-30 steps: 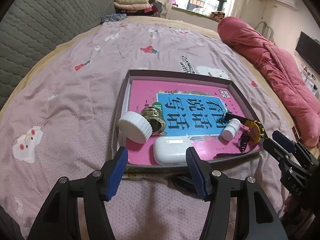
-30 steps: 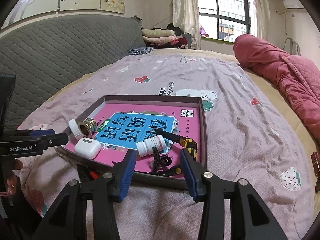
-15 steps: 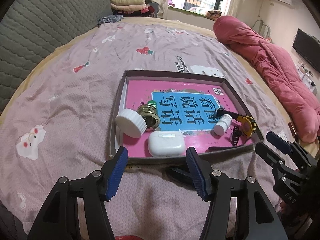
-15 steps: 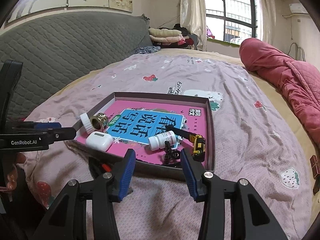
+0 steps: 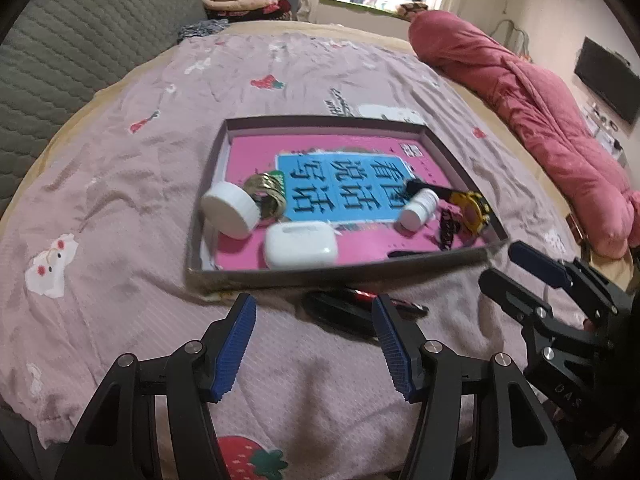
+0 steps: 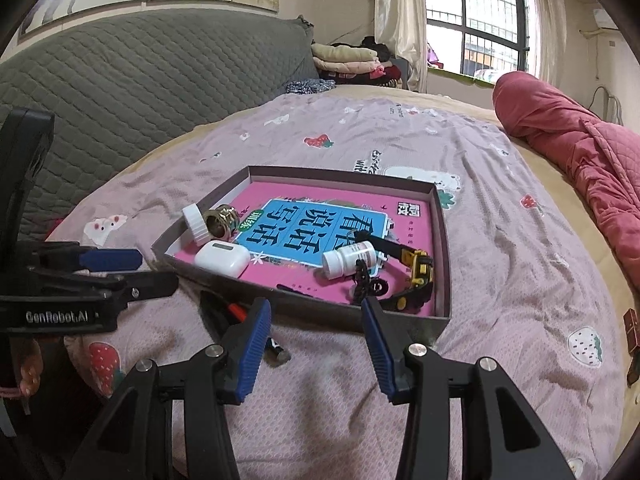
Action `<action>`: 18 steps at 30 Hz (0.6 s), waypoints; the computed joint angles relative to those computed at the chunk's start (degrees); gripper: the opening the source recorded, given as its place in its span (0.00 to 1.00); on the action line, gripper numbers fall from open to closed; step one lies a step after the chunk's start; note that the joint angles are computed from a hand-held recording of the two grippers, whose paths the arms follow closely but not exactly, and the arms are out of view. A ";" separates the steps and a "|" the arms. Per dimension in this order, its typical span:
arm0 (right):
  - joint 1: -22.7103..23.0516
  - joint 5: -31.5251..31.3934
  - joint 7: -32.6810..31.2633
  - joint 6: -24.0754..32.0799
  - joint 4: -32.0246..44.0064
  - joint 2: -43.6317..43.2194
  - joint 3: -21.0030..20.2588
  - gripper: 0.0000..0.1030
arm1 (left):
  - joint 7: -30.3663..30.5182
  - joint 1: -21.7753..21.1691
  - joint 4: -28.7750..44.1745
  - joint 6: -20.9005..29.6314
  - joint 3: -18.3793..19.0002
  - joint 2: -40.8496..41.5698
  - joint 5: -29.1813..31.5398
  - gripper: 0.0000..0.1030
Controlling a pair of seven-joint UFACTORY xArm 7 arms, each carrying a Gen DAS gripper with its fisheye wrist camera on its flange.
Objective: Organize rigid objects
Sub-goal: 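Withdraw both open grippers from the box toward the items on the bedspread, then move the left gripper to the black lipstick case while the right approaches the red lighter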
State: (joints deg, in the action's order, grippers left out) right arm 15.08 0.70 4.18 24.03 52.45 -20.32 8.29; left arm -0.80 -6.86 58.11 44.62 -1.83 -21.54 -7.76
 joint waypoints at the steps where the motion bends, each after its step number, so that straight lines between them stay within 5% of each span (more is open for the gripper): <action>1: -0.02 -0.03 0.11 0.21 -0.14 -0.26 0.02 0.45 | 0.16 -0.26 -0.19 0.31 -0.14 -0.17 -0.10 0.61; 18: -0.10 1.40 0.41 0.91 -1.15 -1.22 -1.00 0.45 | -1.08 -3.09 -0.63 2.45 -2.21 3.25 -0.65 0.61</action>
